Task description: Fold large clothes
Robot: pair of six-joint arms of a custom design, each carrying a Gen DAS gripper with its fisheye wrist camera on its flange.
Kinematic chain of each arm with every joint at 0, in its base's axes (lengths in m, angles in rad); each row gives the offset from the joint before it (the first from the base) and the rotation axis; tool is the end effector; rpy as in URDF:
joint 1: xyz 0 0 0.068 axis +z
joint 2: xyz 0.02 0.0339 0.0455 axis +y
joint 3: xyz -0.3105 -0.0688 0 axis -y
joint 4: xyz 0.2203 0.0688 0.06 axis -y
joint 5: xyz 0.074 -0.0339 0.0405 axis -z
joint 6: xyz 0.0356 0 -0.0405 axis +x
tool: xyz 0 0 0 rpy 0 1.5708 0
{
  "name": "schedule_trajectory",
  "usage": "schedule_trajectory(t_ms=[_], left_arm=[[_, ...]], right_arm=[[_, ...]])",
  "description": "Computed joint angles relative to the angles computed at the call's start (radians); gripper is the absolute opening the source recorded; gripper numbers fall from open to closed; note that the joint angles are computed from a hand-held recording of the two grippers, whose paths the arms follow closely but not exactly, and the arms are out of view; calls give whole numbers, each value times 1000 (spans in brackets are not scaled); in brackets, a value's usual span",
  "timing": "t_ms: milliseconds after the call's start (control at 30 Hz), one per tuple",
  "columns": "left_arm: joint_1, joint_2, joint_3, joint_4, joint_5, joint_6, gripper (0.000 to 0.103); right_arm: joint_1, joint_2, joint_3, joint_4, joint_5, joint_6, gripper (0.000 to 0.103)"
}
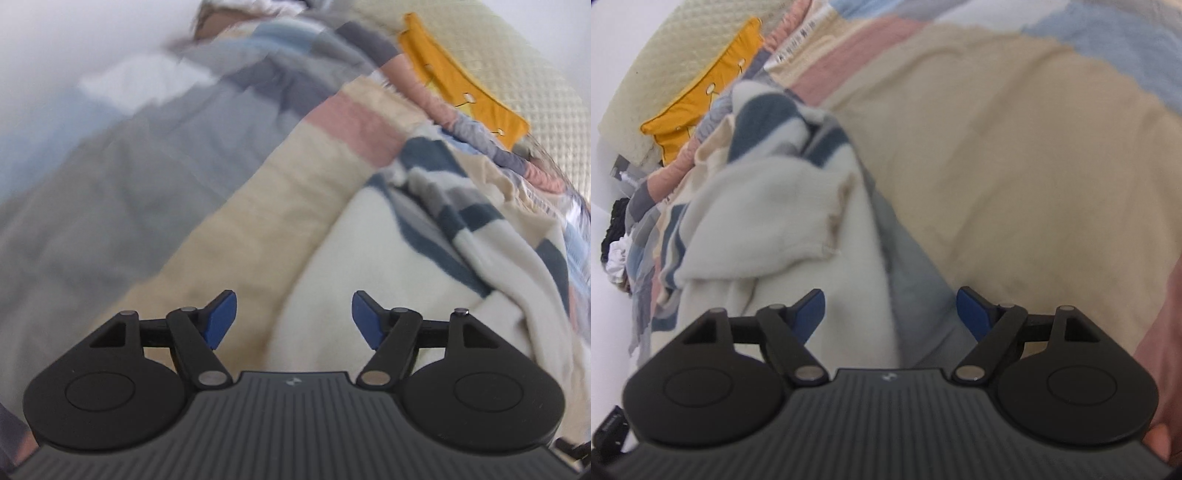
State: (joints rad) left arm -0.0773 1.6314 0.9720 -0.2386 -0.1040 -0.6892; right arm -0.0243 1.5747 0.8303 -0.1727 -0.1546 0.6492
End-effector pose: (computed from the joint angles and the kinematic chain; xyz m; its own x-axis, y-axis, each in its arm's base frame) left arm 0.3172 -0.0209 0.2503 -0.6096 -0.5872 -0.5326 -0.4864 0.8076 -0.3336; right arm 0.2903 -0.0016 0.2322 -0.6742 0.6139 -0.4105 0.4243 0.7770 0.4650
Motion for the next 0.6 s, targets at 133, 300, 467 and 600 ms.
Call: schedule_trajectory(t_ms=[133,300,467,600], left_arm=[[40,27,-36,41,134,-50,75],[10,31,-35,46,170,-28,77],[-4,-3,-72,74,258,-34,77],[5,-51,-150,165,360,-98,77]], right_arm=[[-18,-2,-25,34,-95,20,82],[-56,-23,-73,91,-233,87,82],[-84,-26,-126,220,-410,159,82],[-66,-36,-166,358,-516,205,82]])
